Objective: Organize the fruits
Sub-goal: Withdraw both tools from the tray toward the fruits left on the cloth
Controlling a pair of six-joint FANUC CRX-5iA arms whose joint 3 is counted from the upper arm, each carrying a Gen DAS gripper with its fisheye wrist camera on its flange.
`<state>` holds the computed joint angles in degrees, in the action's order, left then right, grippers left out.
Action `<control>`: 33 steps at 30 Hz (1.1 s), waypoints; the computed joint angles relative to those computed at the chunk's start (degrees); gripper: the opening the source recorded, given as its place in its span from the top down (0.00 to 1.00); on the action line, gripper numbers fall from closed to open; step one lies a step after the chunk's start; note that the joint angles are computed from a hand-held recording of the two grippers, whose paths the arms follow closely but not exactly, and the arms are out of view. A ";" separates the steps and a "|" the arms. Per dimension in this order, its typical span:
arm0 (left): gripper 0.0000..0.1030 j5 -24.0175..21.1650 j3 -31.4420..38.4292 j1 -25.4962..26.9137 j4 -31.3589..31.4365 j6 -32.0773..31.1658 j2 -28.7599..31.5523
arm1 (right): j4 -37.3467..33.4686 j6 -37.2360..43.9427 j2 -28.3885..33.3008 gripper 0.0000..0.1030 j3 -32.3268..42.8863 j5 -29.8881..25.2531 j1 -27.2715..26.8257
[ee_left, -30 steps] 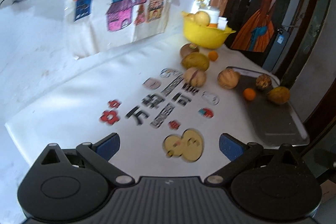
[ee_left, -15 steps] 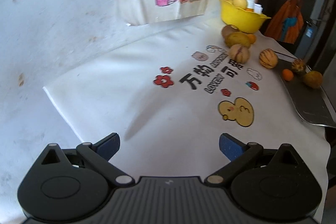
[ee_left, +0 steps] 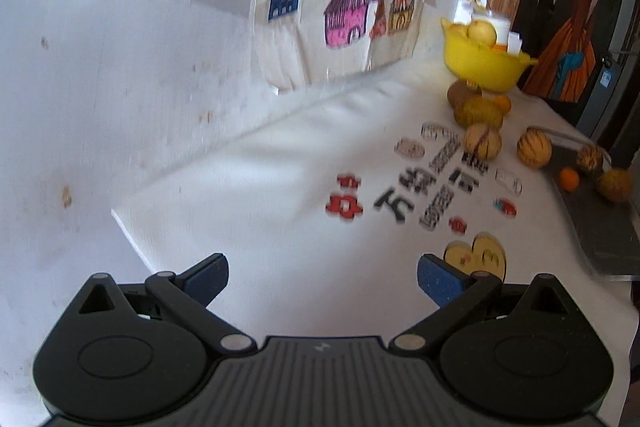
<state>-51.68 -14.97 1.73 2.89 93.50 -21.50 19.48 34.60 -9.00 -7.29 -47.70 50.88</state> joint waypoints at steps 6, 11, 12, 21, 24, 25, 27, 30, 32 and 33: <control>0.00 1.98 2.62 -0.48 0.33 0.03 2.21 | -1.39 5.30 3.53 0.00 7.05 2.44 -3.20; 0.00 2.59 3.91 -0.45 0.17 -0.08 3.72 | -3.92 12.34 7.32 0.00 12.10 2.96 -5.26; 0.00 2.76 4.20 -0.47 -0.21 0.14 4.03 | -5.20 14.46 8.03 0.00 13.14 2.82 -5.77; 0.00 4.91 7.64 -0.14 -1.77 -1.20 7.85 | -9.62 31.24 14.64 0.00 20.16 1.40 -10.16; 0.00 7.40 7.72 -0.29 0.42 -4.30 9.40 | -10.75 35.46 17.79 0.00 23.75 0.69 -12.12; 0.00 8.05 7.67 -0.42 1.46 -5.51 9.92 | -12.83 38.03 19.01 0.00 25.71 0.33 -13.26; 0.00 9.64 7.65 -0.90 4.18 -8.64 11.41 | -15.79 40.21 21.41 0.00 29.43 -1.04 -15.19; 0.00 11.42 7.85 -1.97 7.48 -12.01 13.72 | -19.81 42.82 25.50 0.01 35.84 -4.86 -18.02; 0.00 12.28 7.87 -2.69 10.09 -14.21 15.17 | -20.24 43.67 27.62 0.00 38.59 -6.71 -19.13; 0.00 12.67 7.80 -3.03 11.32 -15.25 15.81 | -20.59 44.20 28.77 0.01 40.03 -7.86 -19.72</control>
<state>-39.01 -7.17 -1.30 14.21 78.24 -5.69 -1.10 78.80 19.76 32.75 -55.56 31.15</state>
